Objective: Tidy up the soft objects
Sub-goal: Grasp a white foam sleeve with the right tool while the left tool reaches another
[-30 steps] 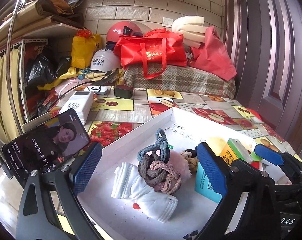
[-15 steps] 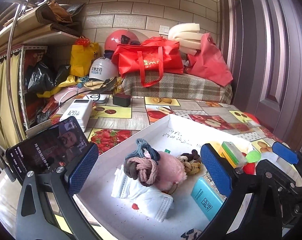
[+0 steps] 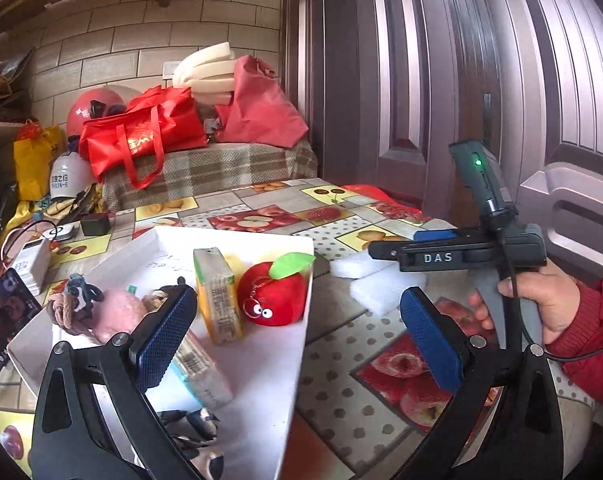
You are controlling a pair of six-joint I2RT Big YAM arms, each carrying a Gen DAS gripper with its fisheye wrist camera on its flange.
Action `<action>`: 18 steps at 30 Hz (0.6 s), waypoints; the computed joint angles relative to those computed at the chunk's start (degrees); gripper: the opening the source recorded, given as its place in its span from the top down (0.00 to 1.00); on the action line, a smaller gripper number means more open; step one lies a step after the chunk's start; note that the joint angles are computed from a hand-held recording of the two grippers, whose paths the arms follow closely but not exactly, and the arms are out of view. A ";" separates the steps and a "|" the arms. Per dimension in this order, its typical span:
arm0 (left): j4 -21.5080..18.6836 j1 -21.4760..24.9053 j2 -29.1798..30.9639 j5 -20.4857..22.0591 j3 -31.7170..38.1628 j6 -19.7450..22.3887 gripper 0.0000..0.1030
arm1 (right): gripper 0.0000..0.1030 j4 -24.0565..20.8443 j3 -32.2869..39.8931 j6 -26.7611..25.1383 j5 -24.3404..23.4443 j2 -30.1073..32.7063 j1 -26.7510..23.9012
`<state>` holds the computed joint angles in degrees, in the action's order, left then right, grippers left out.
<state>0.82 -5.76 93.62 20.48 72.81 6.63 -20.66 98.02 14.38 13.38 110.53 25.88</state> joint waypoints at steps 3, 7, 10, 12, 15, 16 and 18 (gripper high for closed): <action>-0.92 -0.55 0.22 -1.22 0.69 -0.25 0.00 | 0.13 -2.32 3.73 -5.35 4.66 2.31 1.70; -2.53 0.49 1.23 -0.73 2.30 -4.44 0.00 | 0.13 -13.64 14.15 -5.10 6.02 8.33 1.48; -3.08 0.67 1.46 -1.45 2.59 -5.80 0.00 | 0.12 -20.66 19.95 -4.59 7.73 11.70 1.06; -2.78 0.31 1.25 -2.09 2.18 -4.87 0.00 | 0.12 -21.78 20.31 -4.19 6.56 11.91 0.67; -1.50 -0.96 0.47 -4.19 0.87 -1.37 0.00 | 0.29 -18.48 16.25 -2.30 2.59 9.47 -0.32; -1.04 -1.42 0.17 -4.92 0.37 0.00 0.00 | 0.39 -16.90 14.50 -1.68 1.94 8.37 -0.67; -0.38 -2.19 -0.16 -5.96 -0.21 2.30 0.00 | 0.57 -13.16 10.45 -0.87 0.71 5.93 -1.49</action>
